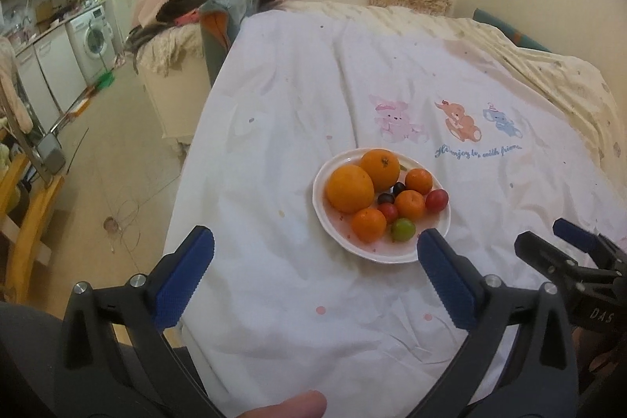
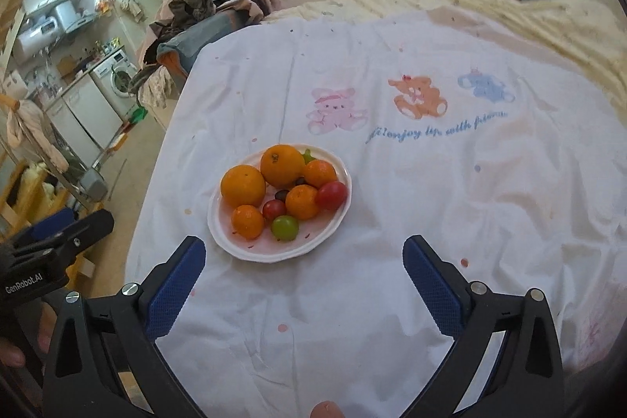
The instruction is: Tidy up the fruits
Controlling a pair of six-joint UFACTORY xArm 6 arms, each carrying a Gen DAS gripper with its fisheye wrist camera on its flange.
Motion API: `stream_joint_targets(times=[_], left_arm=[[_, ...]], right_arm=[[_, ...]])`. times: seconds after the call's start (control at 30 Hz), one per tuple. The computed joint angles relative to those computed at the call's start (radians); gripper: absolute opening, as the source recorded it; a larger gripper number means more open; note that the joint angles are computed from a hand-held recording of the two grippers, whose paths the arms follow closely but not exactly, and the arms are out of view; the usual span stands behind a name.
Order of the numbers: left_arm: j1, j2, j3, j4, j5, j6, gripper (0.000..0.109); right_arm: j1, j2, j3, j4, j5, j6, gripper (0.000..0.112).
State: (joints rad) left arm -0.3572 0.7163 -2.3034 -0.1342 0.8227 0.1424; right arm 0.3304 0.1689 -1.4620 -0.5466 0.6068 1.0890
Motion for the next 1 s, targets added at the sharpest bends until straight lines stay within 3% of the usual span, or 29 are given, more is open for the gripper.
stream_joint_targets(times=[1.0], left_arm=[[-0.007, -0.001, 0.006, -0.002, 0.022, 0.003, 0.102]], right_arm=[[0.005, -0.003, -0.009, -0.034, 0.021, 0.023, 0.103]])
